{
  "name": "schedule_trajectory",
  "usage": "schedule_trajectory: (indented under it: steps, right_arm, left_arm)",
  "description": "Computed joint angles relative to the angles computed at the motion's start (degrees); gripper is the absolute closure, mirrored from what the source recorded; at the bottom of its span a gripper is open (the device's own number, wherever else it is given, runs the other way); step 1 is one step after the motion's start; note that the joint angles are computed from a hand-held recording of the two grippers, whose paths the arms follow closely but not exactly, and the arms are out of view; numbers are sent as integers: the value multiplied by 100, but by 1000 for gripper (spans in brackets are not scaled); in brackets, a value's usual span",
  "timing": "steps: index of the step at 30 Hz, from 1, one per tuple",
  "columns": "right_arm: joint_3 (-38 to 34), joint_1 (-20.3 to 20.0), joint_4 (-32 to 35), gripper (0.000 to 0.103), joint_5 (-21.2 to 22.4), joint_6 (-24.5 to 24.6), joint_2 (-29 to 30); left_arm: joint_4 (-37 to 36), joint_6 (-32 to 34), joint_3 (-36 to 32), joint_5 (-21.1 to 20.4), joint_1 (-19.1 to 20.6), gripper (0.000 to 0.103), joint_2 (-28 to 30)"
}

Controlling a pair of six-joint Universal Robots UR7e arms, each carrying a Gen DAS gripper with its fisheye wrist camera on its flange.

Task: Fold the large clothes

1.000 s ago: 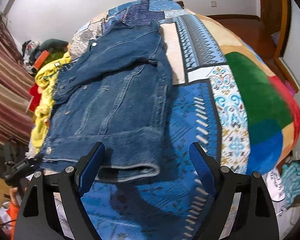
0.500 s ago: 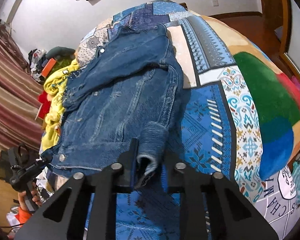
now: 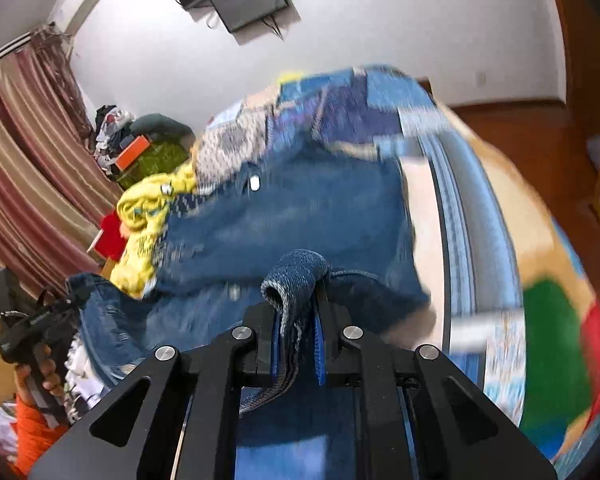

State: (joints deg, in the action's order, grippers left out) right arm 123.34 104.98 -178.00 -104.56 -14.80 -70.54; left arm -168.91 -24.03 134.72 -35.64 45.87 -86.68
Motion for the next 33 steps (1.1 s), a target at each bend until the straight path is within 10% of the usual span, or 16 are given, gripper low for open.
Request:
schedule_trajectory:
  steps: [11,23,33]
  right_arm:
    - [-2329,-13,357,92,-176,-267,1478]
    - [-3998,-436,1616,91,-918,-116,2871]
    - [-4087,-524,2238,74,-659,211,2643]
  left_arm:
    - [-1202,1868,-2141,-280,1058,94,1554]
    - [539,1284,-4032,-312,2357,93,3160]
    - [1485,1230,-4422,-92,2463,83,3364]
